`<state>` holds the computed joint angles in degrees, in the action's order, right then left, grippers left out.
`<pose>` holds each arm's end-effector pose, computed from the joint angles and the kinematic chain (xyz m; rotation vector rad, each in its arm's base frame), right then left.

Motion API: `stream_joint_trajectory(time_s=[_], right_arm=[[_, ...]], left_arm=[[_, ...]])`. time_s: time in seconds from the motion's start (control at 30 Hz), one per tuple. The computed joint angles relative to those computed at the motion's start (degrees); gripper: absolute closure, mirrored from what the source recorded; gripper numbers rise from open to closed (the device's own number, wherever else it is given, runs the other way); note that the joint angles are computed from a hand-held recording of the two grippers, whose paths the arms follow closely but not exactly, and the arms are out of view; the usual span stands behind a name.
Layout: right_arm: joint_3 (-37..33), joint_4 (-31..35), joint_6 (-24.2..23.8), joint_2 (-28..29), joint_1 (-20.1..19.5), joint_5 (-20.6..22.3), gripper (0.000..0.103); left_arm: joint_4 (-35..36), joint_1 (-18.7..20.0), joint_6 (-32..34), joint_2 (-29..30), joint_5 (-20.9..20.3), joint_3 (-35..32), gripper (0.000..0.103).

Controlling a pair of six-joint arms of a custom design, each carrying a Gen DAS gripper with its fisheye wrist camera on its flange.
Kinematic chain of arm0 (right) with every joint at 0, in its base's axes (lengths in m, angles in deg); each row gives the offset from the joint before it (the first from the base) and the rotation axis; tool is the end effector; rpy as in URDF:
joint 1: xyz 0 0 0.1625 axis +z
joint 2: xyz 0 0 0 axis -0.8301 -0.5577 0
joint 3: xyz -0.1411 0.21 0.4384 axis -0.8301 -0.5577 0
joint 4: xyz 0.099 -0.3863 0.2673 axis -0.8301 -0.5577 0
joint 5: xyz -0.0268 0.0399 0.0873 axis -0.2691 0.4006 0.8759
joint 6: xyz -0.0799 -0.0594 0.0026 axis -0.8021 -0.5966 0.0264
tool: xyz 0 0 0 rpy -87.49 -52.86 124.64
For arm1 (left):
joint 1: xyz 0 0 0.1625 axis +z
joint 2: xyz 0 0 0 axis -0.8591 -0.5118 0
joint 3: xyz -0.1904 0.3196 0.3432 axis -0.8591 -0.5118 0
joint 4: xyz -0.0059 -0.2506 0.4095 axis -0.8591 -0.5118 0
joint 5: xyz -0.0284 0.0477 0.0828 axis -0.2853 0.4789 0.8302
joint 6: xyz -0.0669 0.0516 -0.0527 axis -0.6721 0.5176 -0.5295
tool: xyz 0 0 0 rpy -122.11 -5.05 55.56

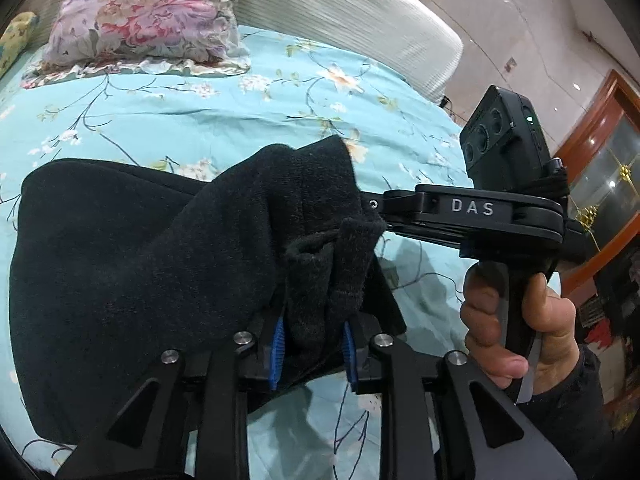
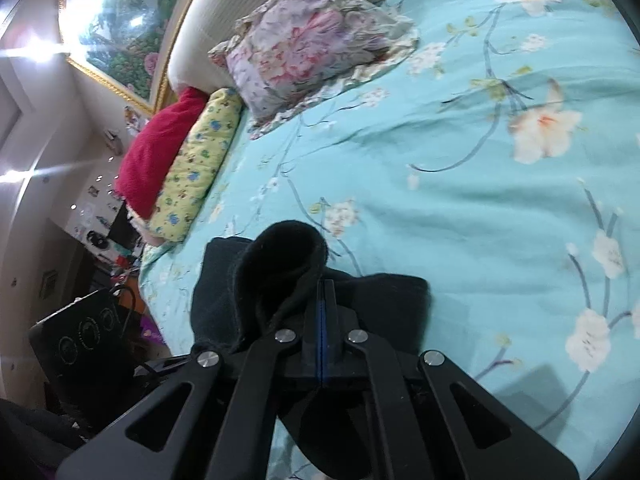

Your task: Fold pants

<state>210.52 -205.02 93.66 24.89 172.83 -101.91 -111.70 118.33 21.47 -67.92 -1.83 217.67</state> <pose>0.3497 -0.4322 -0.0411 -0.3212 2.9695 -0.8508 -0.0340 -0.3711 0.3296 0.7949 2.7787 -0.5445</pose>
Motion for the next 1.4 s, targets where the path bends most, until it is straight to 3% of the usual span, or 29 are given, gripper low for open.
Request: stream_joint_trajectory(time_s=[0.13, 0.27, 0.3, 0.37, 0.4, 0.43, 0.63, 0.83, 1.0, 1.17, 1.4], right_arm=[[1.07, -1.84, 1.81, -0.33, 1.7, -4.22, 0.102], [1.19, -0.4, 5.17, -1.01, 4.71, -12.0, 0.099], [1.31, -0.3, 6.13, -1.2, 5.41, -13.59, 0.092], [1.4, -0.02, 7.28, -1.46, 6.45, -15.55, 0.063], [1.41, -0.69, 7.48, -1.35, 7.3, -17.05, 0.042], [1.32, -2.04, 7.24, -0.99, 8.3, -18.96, 0.034], [0.2, -2.5, 7.36, -0.71, 11.86, -23.22, 0.033], [-2.62, 2.24, 8.12, 0.02, 14.58, -26.84, 0.033], [-5.3, 7.72, 9.81, 1.57, 16.81, -32.46, 0.026], [-5.9, 9.08, 10.91, 2.55, 16.67, -32.53, 0.026], [-5.54, 9.47, 12.7, 2.87, 16.39, -32.48, 0.026]], left_arm=[[2.41, -0.52, 0.85, -1.57, -1.4, -0.65, 0.058], [6.63, -2.14, 1.39, -5.39, -2.31, -0.79, 0.055], [7.08, -2.57, 1.6, -6.17, -2.16, -0.79, 0.055], [7.96, -3.06, 1.92, -7.82, -2.15, -0.99, 0.053], [8.26, -2.88, 1.89, -8.25, -2.42, -1.25, 0.053], [8.64, -2.41, 1.9, -8.82, -2.93, -1.7, 0.053], [9.0, -0.11, 2.17, -10.49, -2.58, -3.86, 0.05], [8.35, 3.76, 2.89, -10.88, -1.06, -6.03, 0.045], [6.72, 7.48, 3.99, -9.56, 0.23, -7.41, 0.043], [5.58, 10.59, 4.75, -8.05, 0.32, -8.55, 0.043], [5.29, 11.68, 4.9, -6.96, 0.97, -8.88, 0.04]])
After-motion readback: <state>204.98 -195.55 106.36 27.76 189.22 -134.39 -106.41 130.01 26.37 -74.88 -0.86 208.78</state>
